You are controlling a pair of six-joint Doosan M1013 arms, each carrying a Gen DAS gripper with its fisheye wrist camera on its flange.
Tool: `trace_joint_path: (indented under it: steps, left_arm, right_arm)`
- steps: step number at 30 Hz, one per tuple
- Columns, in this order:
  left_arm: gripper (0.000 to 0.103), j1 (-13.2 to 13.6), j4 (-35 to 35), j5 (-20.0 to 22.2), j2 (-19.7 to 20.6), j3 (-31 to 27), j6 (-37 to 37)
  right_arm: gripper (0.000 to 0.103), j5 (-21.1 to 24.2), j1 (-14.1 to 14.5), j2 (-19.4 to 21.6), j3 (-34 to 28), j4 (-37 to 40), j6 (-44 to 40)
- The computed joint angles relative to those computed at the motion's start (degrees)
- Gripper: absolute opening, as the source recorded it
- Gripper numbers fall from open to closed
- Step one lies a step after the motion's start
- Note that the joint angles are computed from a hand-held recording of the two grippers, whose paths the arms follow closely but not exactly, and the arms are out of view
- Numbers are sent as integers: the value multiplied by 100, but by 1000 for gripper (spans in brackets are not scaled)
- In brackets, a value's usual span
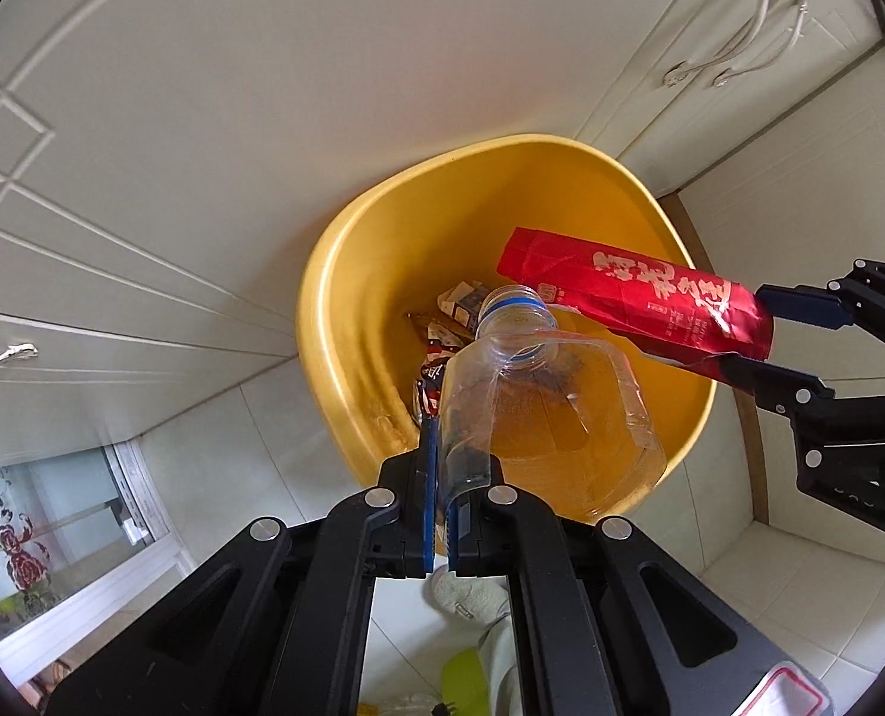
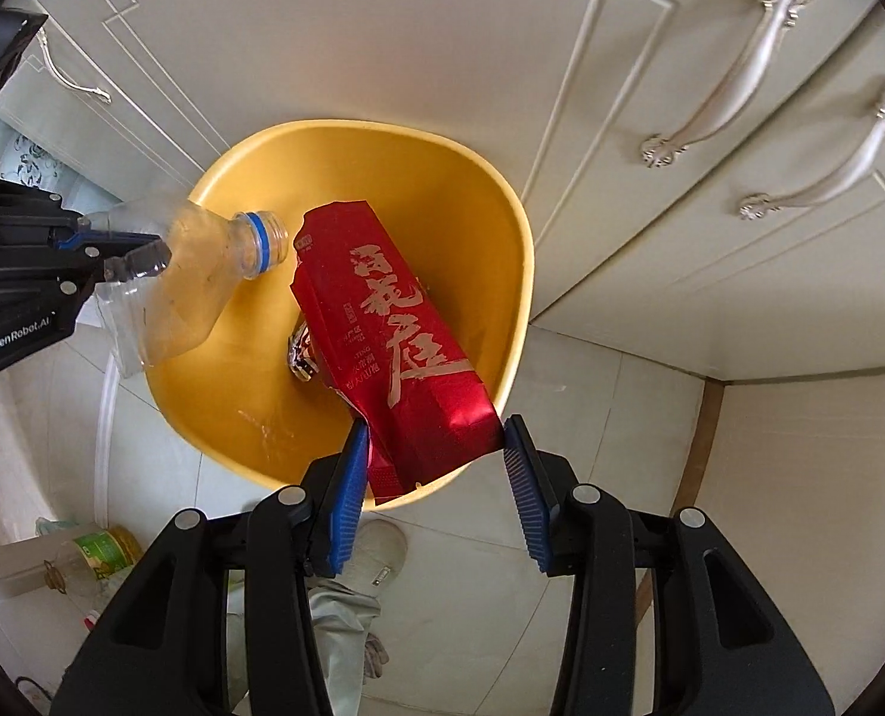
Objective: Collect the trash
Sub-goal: 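Open the left tool to drop the bottle while the right tool drops the red packet, then raise both tools from the bin back toward the counter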
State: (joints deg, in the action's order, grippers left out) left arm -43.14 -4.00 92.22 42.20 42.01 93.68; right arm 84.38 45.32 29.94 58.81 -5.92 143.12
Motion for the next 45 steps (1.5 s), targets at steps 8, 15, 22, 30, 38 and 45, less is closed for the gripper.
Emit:
trace_joint_path:
  steps: [8,15,22,30,38,45]
  left_arm:
    - [11,-33,-9,131,115,-145,-100]
    - [49,-42,106,-81,14,-22,-211]
    - [71,-87,200,-11,-58,-74,-298]
    - [95,-38,316,-94,-273,-10,-533]
    - [95,4,315,-121,-664,191,-839]
    - [95,2,366,-214,-1006,217,-1175]
  right_arm:
    - [53,-261,-62,-19,88,131,-95]
    - [69,-395,-55,-137,198,17,105]
    - [70,-394,15,-241,179,-200,379]
    - [81,-300,144,-294,-29,-550,550]
    - [81,-29,383,-330,-365,-866,780]
    - [81,226,620,-411,-725,-1227,759]
